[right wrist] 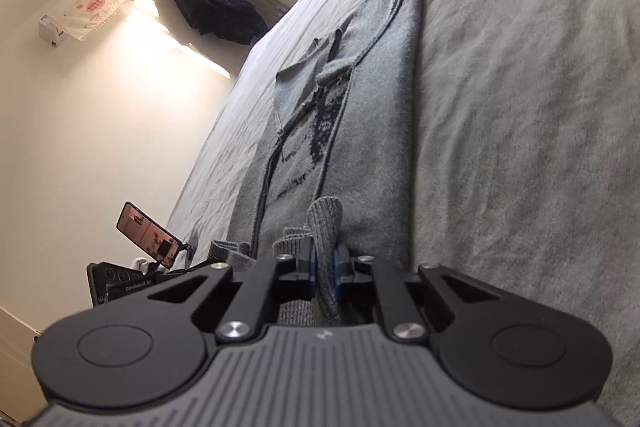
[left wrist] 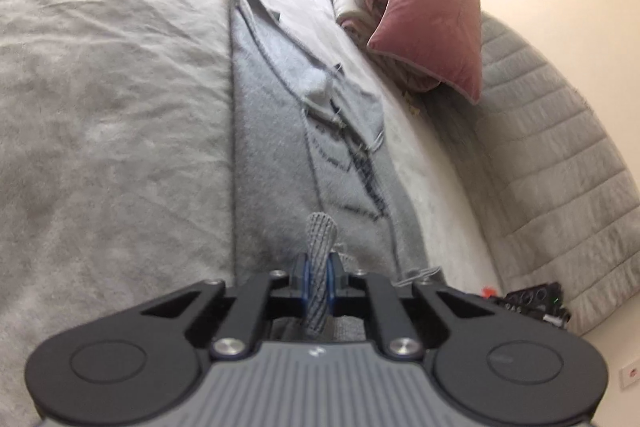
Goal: Fold clothes
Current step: 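Lift the hem and fold it up toward the collar with both grippers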
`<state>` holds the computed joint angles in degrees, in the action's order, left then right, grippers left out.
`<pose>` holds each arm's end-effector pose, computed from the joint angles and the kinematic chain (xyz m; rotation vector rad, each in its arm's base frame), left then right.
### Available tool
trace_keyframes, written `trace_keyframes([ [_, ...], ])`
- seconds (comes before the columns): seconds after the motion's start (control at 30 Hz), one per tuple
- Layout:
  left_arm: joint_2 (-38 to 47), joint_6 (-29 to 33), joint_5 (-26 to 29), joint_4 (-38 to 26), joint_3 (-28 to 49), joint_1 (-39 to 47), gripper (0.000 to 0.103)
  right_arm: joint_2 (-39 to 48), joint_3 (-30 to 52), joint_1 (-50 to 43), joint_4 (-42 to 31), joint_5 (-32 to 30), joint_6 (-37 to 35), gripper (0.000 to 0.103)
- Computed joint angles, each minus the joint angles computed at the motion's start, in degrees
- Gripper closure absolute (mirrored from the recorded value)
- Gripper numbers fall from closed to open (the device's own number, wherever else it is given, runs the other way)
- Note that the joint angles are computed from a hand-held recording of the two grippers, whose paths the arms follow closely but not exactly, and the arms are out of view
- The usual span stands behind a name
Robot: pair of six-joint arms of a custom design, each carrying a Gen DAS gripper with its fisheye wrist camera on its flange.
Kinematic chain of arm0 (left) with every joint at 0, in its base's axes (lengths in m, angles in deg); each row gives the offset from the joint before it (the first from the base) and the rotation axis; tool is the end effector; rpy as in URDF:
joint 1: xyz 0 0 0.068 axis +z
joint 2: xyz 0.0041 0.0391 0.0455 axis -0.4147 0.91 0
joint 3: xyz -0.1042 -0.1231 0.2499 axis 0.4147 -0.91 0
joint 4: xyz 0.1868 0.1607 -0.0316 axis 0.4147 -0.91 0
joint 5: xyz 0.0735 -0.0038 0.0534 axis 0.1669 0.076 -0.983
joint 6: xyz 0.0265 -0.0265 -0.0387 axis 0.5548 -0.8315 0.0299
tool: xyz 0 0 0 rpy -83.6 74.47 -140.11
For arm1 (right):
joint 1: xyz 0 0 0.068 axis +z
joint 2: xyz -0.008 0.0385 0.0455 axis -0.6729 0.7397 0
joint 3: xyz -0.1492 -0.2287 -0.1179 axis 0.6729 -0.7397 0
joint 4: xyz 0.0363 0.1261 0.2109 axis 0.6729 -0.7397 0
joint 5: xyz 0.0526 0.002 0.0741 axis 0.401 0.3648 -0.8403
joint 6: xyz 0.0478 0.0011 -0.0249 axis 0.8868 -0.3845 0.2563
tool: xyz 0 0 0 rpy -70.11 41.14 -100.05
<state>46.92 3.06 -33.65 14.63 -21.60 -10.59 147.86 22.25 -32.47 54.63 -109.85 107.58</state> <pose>0.2311 0.0303 0.0916 -0.3012 2.2164 -1.0260 0.3544 0.0883 0.0799 -0.0686 2.2908 1.3150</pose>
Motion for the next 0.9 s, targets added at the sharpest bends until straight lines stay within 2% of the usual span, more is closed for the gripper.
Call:
trace_keyframes([
  [0.2,3.9,-9.4,2.3,10.9,-0.4,1.0,0.095,0.7,1.6,-0.2,3.8,0.6,4.3,0.092],
  [0.4,9.8,-20.4,2.8,19.3,3.1,1.4,0.095,2.9,5.7,-0.2,5.9,1.2,8.8,0.092],
  [0.5,11.8,-25.3,3.1,20.4,6.2,1.4,0.095,4.8,8.2,-0.2,7.0,1.3,11.0,0.092],
  [0.67,13.9,-28.7,2.4,17.5,12.8,-0.1,0.095,7.6,13.4,-0.1,5.7,1.7,13.6,0.092],
  [0.9,19.5,-33.5,-0.3,17.8,20.8,-1.7,0.095,10.0,18.5,-0.8,6.7,2.5,18.6,0.092],
])
